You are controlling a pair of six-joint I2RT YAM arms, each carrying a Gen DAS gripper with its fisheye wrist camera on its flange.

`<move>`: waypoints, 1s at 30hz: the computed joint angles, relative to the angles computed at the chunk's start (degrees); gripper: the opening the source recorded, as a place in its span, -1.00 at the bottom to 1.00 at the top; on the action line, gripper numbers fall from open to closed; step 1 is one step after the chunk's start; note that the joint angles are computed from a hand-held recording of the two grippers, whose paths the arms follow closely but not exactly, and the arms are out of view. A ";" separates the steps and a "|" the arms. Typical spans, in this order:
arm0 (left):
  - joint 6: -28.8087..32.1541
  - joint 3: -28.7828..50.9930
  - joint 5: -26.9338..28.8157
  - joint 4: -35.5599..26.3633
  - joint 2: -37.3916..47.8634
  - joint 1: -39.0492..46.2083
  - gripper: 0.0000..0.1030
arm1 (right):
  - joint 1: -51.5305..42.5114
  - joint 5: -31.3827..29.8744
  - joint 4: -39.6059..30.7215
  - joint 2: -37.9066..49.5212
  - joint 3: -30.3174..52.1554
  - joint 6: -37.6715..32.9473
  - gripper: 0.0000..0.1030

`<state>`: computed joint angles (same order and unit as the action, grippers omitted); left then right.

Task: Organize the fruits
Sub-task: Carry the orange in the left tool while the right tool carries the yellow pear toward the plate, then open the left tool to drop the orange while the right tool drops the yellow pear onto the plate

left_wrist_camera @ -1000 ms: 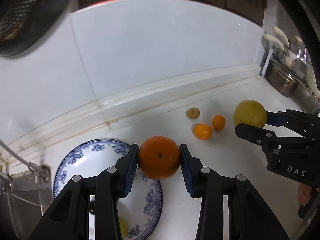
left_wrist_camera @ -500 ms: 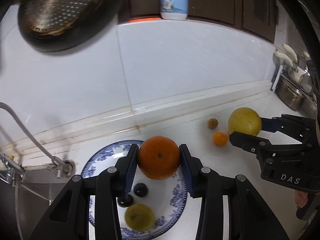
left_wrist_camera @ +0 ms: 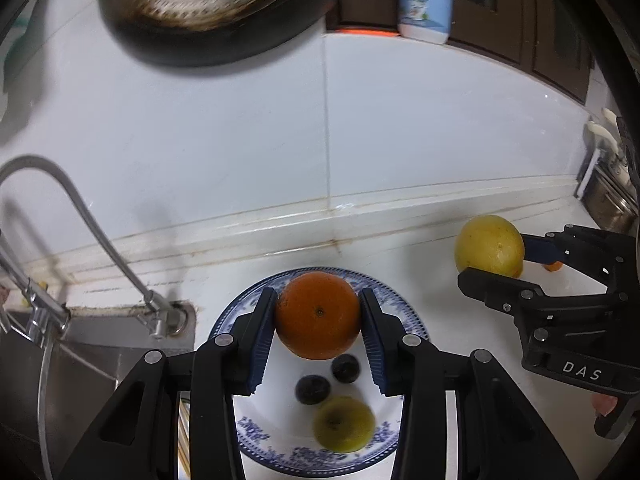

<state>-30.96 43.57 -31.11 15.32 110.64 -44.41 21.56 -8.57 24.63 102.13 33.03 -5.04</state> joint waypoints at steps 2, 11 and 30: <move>-0.31 -0.96 0.15 0.55 0.13 0.67 -0.22 | 1.13 0.14 -0.21 1.57 1.48 -0.10 -0.02; -1.57 -2.93 2.36 2.71 2.73 4.27 -0.22 | 4.80 -0.42 -0.38 9.87 8.63 -1.53 -0.02; 0.19 3.15 10.78 3.28 15.35 12.64 -0.22 | 6.63 -2.20 -12.49 28.65 29.65 -3.72 -0.02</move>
